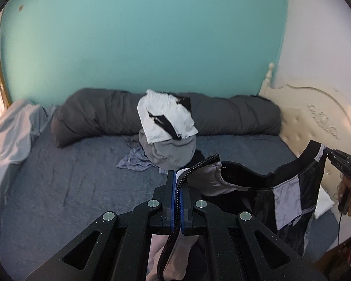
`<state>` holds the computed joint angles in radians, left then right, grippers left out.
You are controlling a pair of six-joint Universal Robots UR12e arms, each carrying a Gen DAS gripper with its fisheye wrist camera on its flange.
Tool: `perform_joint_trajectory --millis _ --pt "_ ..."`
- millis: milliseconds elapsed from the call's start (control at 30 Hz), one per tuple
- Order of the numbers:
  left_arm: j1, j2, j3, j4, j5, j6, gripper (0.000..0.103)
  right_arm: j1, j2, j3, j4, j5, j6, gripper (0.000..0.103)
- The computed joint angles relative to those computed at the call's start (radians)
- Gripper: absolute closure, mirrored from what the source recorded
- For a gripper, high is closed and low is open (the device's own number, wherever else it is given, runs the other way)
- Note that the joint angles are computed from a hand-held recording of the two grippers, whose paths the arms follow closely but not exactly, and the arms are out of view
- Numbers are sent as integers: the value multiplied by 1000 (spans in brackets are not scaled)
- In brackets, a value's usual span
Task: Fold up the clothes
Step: 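Lower the jacket onto the bed with both tools and open both tools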
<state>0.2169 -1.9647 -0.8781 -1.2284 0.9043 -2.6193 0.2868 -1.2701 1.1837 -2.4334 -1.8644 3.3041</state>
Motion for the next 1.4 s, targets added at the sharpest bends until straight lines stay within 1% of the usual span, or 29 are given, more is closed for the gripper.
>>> perform_joint_trajectory --millis 133,267,433,533,667,767,833,867,900,933,967,1000,1033,1067,1100,1133,1167,1233,1300,1400 --pt "-49 -81 54 23 55 -66 101 -26 65 -36 29 3 9 98" --pt "-96 -157 98 1 137 -73 101 -45 122 -46 64 26 12 98" --pt "-134 -213 91 -14 194 -71 101 -62 175 -27 78 68 40 98" --pt "-150 -242 80 -16 217 -81 101 -71 202 -27 97 86 48 98" --pt "-169 -271 58 -18 246 -73 101 -79 235 -23 95 125 42 98" --pt "-180 -281 32 -20 267 -68 101 -80 256 -25 106 146 47 98" --pt "-185 -290 21 -35 273 -70 99 -77 267 -27 121 133 55 96" --pt "-186 -293 16 -46 274 -74 99 -76 273 -29 129 126 59 95" --pt "-187 -297 12 -58 274 -79 99 -71 275 -26 127 103 58 89" --pt "-186 -297 6 -67 267 -76 99 -70 272 -20 123 97 66 76" --pt "-184 -294 -1 -73 255 -69 99 -70 269 -14 120 94 75 69" --pt "-182 -291 -10 -70 247 -62 95 -74 258 5 93 110 95 60" --pt "-178 -286 -15 -66 233 -63 82 -78 247 25 64 127 115 54" --pt "-171 -281 -18 -65 213 -69 73 -79 235 45 35 134 133 50" --pt "-165 -277 -22 -64 194 -75 54 -81 224 64 6 140 151 42" --pt "-159 -273 -25 -63 174 -82 46 -82 212 83 -23 145 169 41" --pt "-152 -264 -33 -53 159 -88 46 -84 191 117 -68 154 206 41" --pt "-137 -244 -54 -22 135 -99 46 -88 154 180 -157 195 258 40" --pt "-117 -226 -71 -34 96 -88 46 -85 121 243 -243 228 303 40" --pt "-92 -185 -134 -20 110 -56 46 -76 75 328 -334 286 357 39"
